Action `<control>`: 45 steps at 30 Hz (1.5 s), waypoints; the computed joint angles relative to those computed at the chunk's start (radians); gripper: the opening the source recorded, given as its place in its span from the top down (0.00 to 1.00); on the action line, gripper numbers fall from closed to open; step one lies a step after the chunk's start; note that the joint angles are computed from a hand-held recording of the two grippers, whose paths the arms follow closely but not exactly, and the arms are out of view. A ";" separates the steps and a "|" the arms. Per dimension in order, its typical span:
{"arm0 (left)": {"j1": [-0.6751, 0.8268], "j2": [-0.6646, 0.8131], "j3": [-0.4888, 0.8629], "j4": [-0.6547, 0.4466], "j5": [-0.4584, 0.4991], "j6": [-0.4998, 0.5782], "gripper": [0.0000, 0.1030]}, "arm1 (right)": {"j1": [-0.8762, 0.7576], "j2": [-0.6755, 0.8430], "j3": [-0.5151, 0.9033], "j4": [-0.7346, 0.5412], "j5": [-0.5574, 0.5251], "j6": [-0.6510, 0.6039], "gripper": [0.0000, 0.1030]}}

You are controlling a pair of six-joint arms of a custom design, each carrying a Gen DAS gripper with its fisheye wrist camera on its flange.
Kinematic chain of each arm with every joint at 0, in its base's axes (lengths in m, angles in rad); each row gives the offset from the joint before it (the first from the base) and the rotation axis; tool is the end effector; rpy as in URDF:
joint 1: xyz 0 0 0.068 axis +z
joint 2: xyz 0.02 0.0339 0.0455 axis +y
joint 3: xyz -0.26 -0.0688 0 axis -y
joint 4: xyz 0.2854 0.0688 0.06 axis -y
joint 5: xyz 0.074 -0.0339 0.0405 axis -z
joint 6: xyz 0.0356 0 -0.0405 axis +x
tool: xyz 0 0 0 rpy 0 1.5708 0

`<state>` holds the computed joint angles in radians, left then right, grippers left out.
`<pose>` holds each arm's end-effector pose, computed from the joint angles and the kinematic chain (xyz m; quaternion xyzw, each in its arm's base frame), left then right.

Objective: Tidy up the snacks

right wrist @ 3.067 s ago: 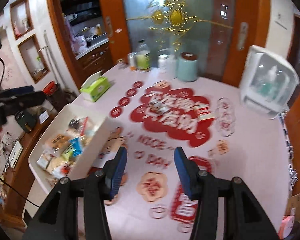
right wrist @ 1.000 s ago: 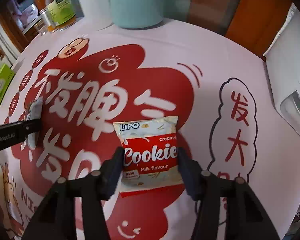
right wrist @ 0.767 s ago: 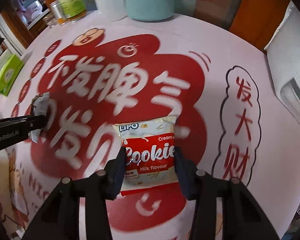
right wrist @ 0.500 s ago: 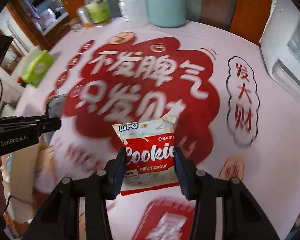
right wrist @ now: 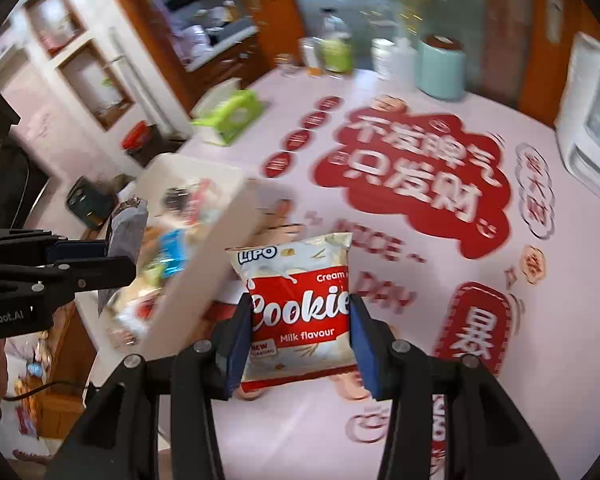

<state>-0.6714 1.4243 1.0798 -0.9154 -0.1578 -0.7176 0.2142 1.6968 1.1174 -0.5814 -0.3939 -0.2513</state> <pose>0.2418 -0.1849 0.2269 -0.0349 0.9843 -0.0389 0.1684 0.3557 0.0914 0.1674 -0.2602 0.9251 0.1878 0.2031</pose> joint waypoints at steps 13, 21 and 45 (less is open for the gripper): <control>0.322 -0.442 -0.298 -0.065 -0.142 0.307 0.72 | 0.381 -0.098 -0.004 0.068 0.172 0.256 0.55; 0.540 -0.402 -0.305 0.084 -0.012 0.625 0.71 | 0.500 0.106 0.211 0.082 0.313 0.448 0.54; 0.383 -0.358 -0.296 0.200 0.034 0.599 0.09 | 0.481 -0.082 0.021 0.100 0.486 0.621 0.34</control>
<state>-0.2886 1.0664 0.7833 -0.7150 -0.1238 -0.1181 0.6955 1.6147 1.1382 -0.4815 0.0926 0.3702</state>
